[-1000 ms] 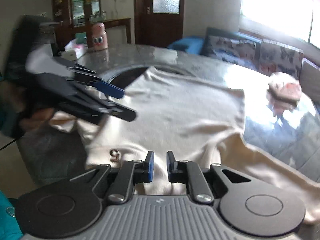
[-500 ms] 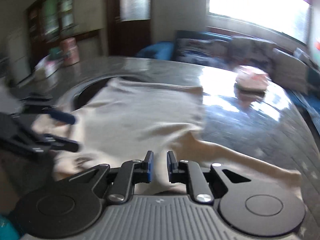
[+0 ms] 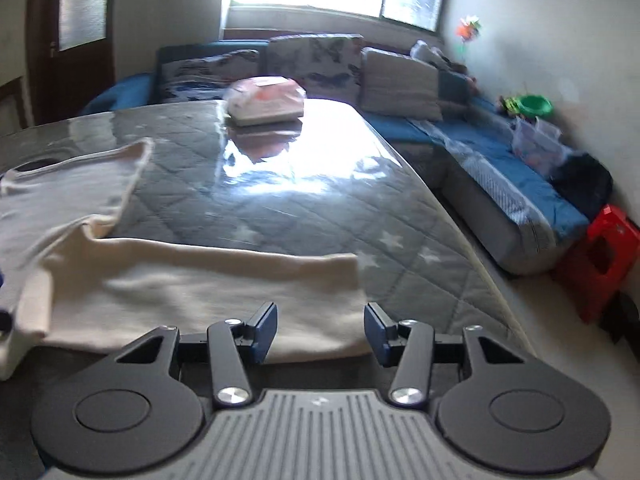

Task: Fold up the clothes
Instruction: 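Grasp a sleeve with the right gripper and fold it across the body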

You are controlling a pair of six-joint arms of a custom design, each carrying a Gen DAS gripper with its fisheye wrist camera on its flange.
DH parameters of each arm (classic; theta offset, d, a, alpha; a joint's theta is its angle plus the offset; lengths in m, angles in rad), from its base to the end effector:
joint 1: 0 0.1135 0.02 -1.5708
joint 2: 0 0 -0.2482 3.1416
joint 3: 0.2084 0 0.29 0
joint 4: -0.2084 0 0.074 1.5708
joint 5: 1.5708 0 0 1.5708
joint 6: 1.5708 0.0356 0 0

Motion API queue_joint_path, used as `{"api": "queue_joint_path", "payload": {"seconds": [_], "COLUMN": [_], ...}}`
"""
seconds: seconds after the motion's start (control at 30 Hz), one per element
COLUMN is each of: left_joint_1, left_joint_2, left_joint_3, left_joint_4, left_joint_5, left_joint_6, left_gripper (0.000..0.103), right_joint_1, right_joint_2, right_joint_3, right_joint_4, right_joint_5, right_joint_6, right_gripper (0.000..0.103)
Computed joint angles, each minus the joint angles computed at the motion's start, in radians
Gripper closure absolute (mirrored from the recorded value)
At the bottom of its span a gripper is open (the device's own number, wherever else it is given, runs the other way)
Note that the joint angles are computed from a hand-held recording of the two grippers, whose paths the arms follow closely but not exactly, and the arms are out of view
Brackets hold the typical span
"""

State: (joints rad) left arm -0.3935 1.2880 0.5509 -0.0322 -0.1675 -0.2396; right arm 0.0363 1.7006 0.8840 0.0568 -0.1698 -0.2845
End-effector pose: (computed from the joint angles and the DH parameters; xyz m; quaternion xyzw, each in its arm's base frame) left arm 0.2604 -0.1017 0.1297 0.0380 0.9173 -0.0478 0.3934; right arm 0.3687 0.0194 0.1188 -0.1792 0.8985 0.0287 0.3997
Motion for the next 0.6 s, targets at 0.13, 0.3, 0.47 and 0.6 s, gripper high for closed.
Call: {"api": "queue_joint_path", "payload": {"seconds": [0.13,0.3,0.47,0.6], "left_joint_1": [-0.015,-0.03,-0.029,-0.028], "left_joint_2": [0.0,0.009,0.016,0.015], "left_joint_3": [0.002,0.009,0.011,0.01], "left_joint_4": [-0.006,-0.009,-0.008,-0.008], "left_joint_5": [-0.017,-0.041,-0.042,-0.038], "left_joint_6": [0.008,0.023,0.027,0.04], "left_gripper": [0.042,0.042,0.041,0.041], "right_joint_1": [-0.025,-0.041,-0.033,-0.028], "right_joint_2": [0.047,0.037,0.026,0.007], "right_joint_3": [0.023,0.035,0.036,0.006], "right_joint_4": [0.002,-0.025,-0.014,0.06], "right_joint_5": [-0.042,-0.074,-0.039,0.033], "right_joint_6": [0.035,0.022,0.011,-0.021], "right_gripper": [0.055,0.082,0.095,0.095]}}
